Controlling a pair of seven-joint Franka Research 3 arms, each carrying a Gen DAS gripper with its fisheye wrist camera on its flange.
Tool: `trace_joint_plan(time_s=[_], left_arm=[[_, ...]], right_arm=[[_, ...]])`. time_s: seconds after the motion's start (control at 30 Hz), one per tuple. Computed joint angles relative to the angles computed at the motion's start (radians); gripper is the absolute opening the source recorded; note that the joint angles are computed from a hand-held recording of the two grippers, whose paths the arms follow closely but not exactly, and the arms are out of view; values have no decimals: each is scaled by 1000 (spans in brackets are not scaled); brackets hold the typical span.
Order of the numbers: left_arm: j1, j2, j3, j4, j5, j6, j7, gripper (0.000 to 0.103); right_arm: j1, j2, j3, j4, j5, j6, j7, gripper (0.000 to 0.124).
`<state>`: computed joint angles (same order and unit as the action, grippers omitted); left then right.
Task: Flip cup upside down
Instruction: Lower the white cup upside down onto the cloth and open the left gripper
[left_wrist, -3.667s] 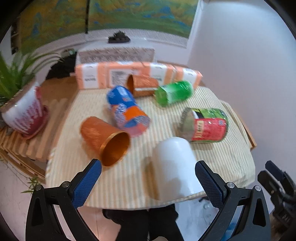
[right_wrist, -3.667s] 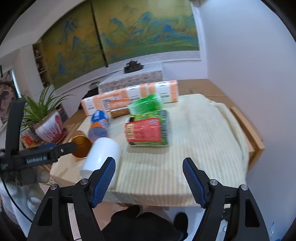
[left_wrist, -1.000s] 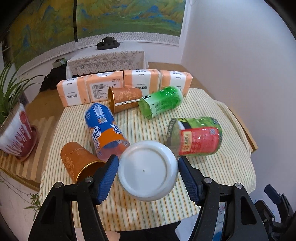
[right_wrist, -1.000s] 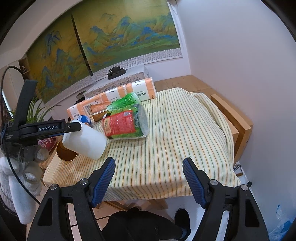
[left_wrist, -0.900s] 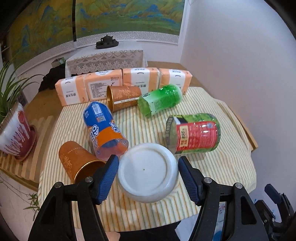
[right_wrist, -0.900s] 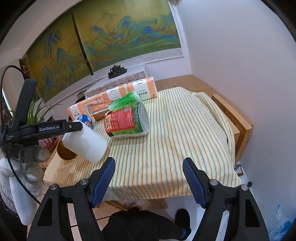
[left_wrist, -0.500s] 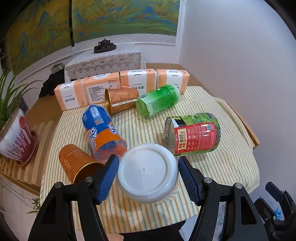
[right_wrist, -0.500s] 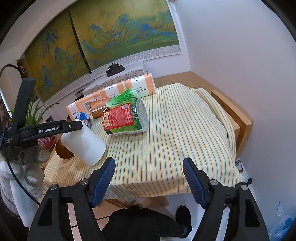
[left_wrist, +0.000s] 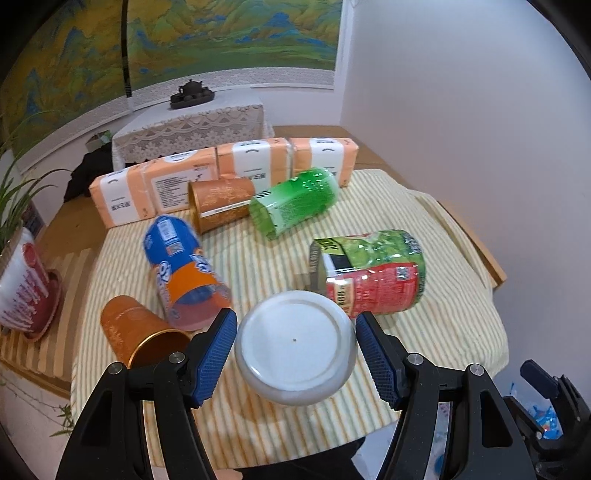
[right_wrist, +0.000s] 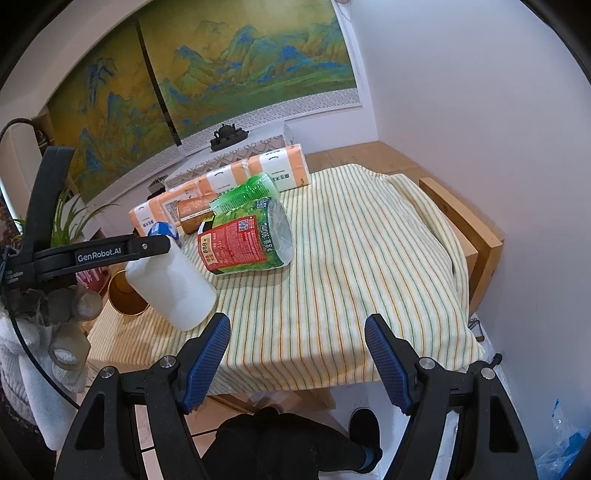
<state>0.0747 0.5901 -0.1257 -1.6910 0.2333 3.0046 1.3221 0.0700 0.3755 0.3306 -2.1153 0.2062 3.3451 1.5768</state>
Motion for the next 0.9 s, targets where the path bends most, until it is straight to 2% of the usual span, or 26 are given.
trace_joint_plan(time_s=[0.07, 0.13, 0.3, 0.43, 0.57, 0.63, 0.7, 0.73, 0.8, 0.9], left_arm=[[17, 3, -24, 1, -8, 3, 17, 75], [16, -2, -22, -8, -11, 20, 16, 80], [39, -35, -41, -56, -20, 69, 29, 81], [11, -99, 13, -151, 1, 158, -14, 81], [-138, -177, 211, -284, 28, 295, -114, 83], [-181, -207, 268, -341, 18, 351, -124, 83], [-308, -234, 400, -409, -66, 418, -82, 86], [-343, -244, 438, -432, -93, 442, -67, 87], [-391, -271, 484, -491, -165, 495, -15, 88], [-428, -302, 511, -560, -266, 569, 68, 93]], right_arm=[[6, -3, -7, -3, 2, 2, 0, 72], [12, -5, -15, -5, 4, 2, 1, 72], [19, -8, -23, -8, 6, 5, 1, 72], [41, -11, -39, -9, 4, 16, -1, 72], [59, -15, -44, -8, -8, 31, -5, 72], [124, -20, -100, -6, 6, 42, -21, 72], [175, -23, -140, -5, 20, 55, -39, 76], [188, -23, -147, -3, 22, 62, -46, 77], [226, -25, -171, -1, 35, 75, -62, 77], [329, -25, -247, 5, 93, 111, -115, 79]])
